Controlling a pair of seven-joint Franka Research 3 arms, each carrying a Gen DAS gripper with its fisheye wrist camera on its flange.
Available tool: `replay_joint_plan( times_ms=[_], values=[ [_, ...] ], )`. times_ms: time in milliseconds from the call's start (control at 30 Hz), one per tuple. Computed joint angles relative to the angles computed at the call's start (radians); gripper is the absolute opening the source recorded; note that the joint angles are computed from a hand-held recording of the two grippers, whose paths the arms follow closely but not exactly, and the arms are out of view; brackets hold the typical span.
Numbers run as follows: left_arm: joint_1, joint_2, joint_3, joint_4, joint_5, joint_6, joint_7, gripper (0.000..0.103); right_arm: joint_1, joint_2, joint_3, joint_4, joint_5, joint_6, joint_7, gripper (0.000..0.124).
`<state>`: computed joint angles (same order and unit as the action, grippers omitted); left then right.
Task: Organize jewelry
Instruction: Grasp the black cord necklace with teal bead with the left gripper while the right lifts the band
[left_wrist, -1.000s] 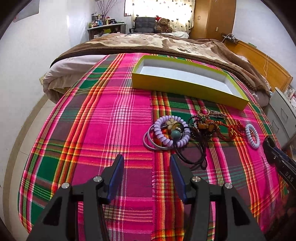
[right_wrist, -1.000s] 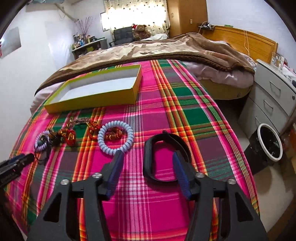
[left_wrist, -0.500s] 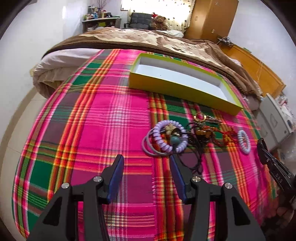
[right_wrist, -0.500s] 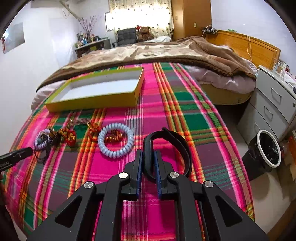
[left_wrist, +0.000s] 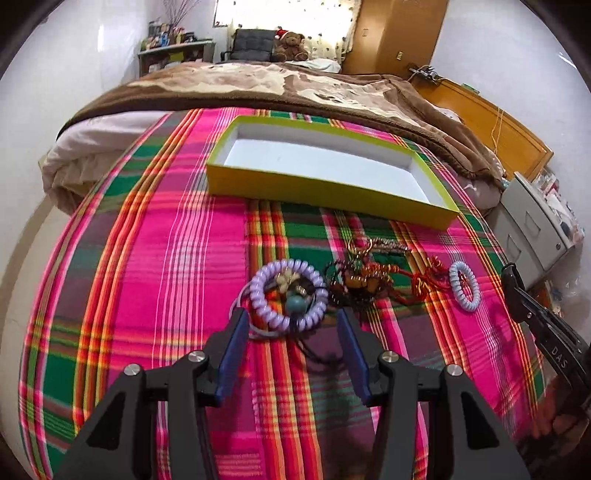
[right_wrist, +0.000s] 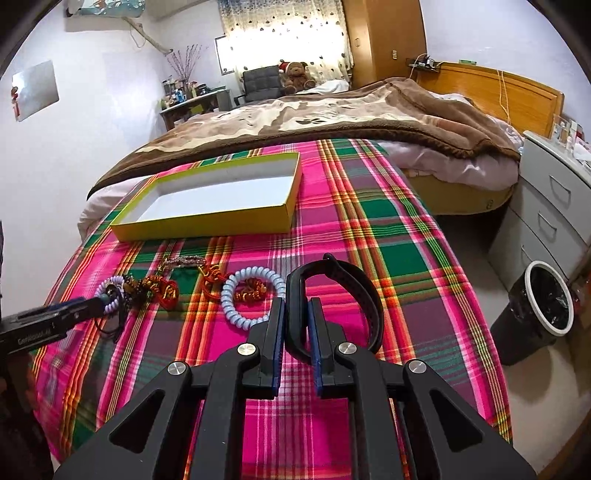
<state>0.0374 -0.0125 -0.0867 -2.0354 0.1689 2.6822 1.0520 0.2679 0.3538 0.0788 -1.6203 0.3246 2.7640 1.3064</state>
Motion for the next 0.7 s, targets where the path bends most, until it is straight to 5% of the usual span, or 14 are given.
replay_joint_plan(
  times_ms=[133,700],
  values=[
    [0.003,0.023,0.001,0.022,-0.067,0.018,0.058,0.037,-0.008,0.006,0.01,0.007,0.022,-0.006,-0.012,0.013],
    [-0.005,0.07,-0.006,0.084,0.04,-0.053,0.022,0.014,-0.011,0.017,0.01,0.022,0.044,-0.016,-0.022,0.013]
  ],
)
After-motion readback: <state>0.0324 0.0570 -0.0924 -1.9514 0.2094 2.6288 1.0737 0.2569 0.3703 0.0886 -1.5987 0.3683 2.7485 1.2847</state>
